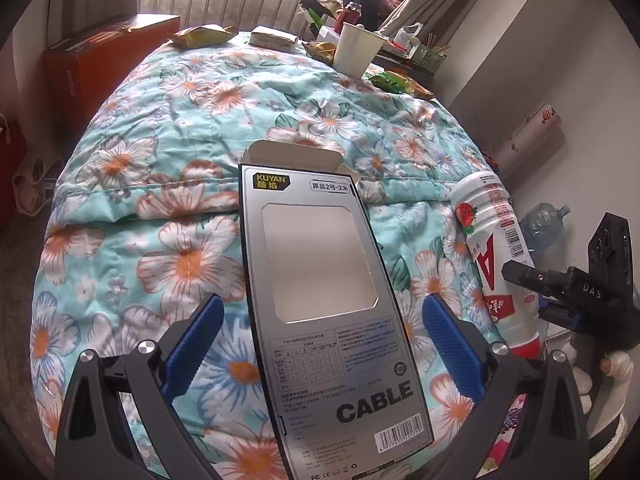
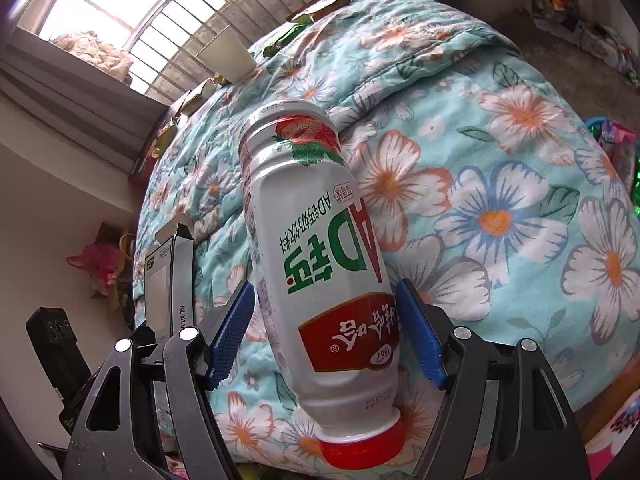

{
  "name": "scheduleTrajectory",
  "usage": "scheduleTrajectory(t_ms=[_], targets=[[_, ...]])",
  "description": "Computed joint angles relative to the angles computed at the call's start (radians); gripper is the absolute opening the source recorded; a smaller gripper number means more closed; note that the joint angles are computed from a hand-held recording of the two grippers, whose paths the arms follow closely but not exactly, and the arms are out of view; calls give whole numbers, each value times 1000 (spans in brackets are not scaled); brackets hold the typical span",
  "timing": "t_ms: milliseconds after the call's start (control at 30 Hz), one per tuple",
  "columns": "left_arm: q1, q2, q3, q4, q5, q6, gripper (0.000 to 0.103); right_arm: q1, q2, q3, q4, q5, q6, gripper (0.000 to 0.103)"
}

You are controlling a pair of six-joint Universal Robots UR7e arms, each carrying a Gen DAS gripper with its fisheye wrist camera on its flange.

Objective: Collect trash
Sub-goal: 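Lift the CABLE box with the left tool while the right tool holds the bottle, then carry the bottle and CABLE box over the blue wastebasket with both tools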

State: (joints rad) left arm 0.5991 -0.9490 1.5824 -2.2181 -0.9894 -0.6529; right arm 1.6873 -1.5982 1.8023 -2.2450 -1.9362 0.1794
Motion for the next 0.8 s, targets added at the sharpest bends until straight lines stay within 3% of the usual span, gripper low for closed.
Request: scheduleTrajectory(t_ms=[233,433,467,500,567,633,733,800], targets=[[17,29,-33,53,-46,-44,97,-1,11,-14,40,-8,-25,70],[-6,84,-89,175,44,-37,97,17,20,11,-3,-51,-110,70],[-9,93,-100,202,57,-33,97,17,17,20,-18,-51,-124,65],[-11,101,-113,235,65,-33,97,9,9,28,-28,-24,-141,57],[-16,114,-136,284,77,-30,97,-12,-11,34,-23,37,-136,57],[-19,118,-146,304,81,-35,89,-46,-41,47,-27,112,-134,57],[-21,126,-169,336,90,-56,87,-138,-103,66,-11,319,-131,57],[-25,129,-181,345,95,-66,86,-189,-144,78,-13,417,-139,57]])
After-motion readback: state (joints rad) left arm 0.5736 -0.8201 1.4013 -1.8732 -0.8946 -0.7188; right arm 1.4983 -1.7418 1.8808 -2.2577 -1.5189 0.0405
